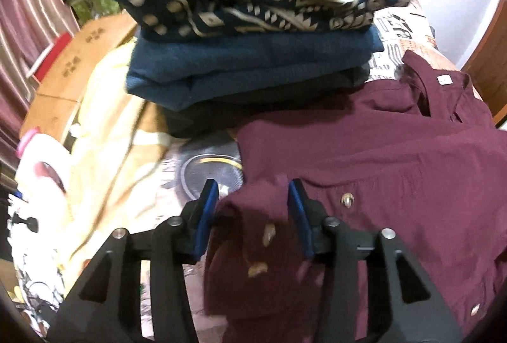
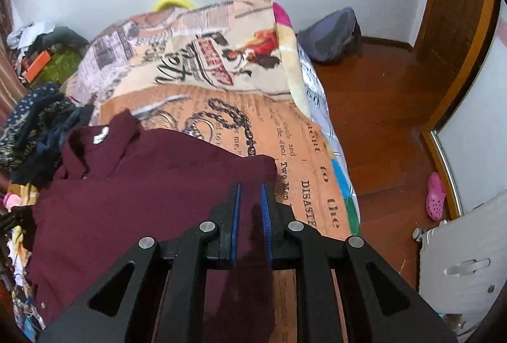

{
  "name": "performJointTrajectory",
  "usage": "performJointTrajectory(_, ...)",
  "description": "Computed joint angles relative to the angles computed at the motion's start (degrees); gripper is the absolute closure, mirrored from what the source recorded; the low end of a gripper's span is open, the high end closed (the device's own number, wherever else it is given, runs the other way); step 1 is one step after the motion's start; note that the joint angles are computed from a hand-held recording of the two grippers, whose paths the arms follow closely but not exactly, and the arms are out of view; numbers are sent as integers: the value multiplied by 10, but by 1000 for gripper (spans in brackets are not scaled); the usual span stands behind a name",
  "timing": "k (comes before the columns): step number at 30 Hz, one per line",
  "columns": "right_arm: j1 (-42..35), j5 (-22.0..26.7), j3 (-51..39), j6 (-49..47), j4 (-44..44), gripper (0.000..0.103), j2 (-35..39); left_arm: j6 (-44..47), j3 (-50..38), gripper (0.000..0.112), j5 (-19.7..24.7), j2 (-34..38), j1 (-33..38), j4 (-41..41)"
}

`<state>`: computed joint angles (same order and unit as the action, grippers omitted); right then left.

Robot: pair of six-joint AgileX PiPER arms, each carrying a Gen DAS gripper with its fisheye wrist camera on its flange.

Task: Fold large clothes

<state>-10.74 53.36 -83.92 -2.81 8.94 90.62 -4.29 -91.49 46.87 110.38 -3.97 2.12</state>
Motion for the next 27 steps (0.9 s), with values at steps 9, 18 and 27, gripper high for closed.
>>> performJointTrajectory(9,29,-29,89,17,-52,29,-140,5,100,44,-19,-122,5,7)
performJointTrajectory(18,48,-23,171,46,-70,27,-229,13,193,43,-27,-197,16,-31)
performJointTrajectory(27,103,6,270,101,-99,27,-295,78,288,43,-7,-229,42,-128)
